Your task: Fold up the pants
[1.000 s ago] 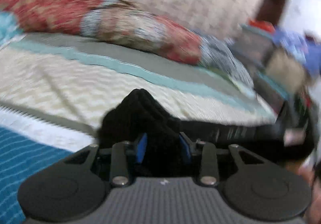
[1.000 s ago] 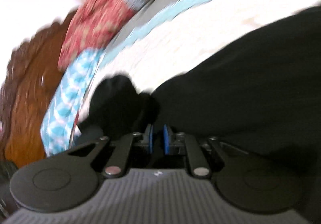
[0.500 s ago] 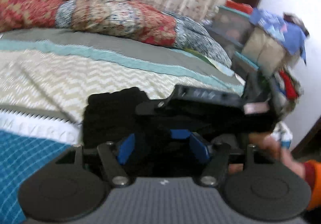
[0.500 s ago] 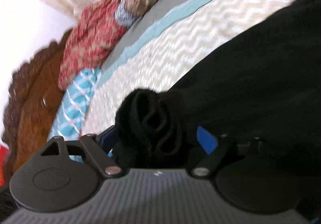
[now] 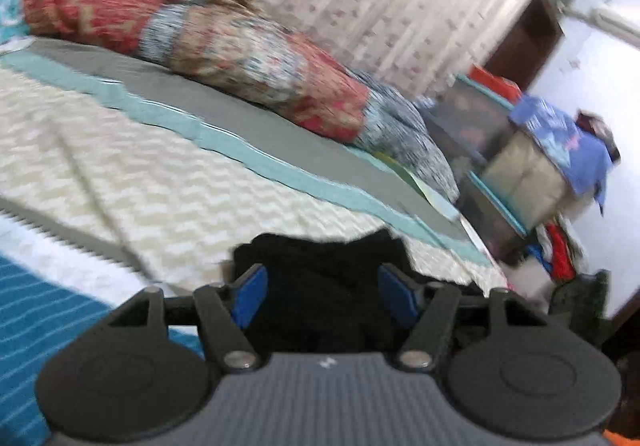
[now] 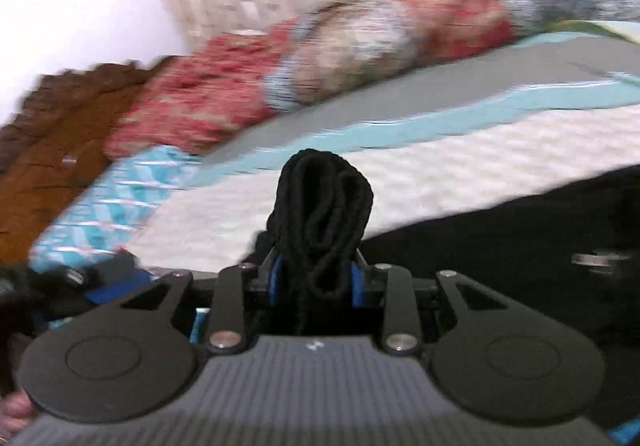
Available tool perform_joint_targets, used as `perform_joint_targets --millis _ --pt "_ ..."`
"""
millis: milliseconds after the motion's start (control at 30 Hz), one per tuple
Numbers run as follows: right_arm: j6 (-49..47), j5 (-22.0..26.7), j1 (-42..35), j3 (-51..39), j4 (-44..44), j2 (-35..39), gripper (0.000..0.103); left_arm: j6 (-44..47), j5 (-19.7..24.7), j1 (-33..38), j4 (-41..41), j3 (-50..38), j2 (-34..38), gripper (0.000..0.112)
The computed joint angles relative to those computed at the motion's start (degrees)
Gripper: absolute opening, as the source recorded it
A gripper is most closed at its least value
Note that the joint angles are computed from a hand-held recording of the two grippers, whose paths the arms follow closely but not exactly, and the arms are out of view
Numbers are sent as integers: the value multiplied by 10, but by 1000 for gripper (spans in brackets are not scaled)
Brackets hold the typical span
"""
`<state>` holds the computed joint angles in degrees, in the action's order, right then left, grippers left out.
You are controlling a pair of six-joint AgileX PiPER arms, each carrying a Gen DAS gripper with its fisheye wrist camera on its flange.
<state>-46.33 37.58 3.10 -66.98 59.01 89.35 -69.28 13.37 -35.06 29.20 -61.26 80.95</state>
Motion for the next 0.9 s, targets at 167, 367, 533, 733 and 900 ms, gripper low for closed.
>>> perform_joint_targets --millis 167,367,533,733,900 --pt "158 -16 -23 -21 -175 50 56 230 39 -15 -230 -133 140 48" --pt "18 -95 -43 37 -48 -21 56 211 125 -39 -209 -230 220 45" --pt "-34 -103 -15 47 -12 0 51 170 177 -52 -158 -260 259 45" --pt "119 -75 -11 -22 -153 94 56 132 239 -78 -103 -292 261 44" --pt "67 -62 -40 -5 -80 59 57 55 238 -101 -39 -256 220 49"
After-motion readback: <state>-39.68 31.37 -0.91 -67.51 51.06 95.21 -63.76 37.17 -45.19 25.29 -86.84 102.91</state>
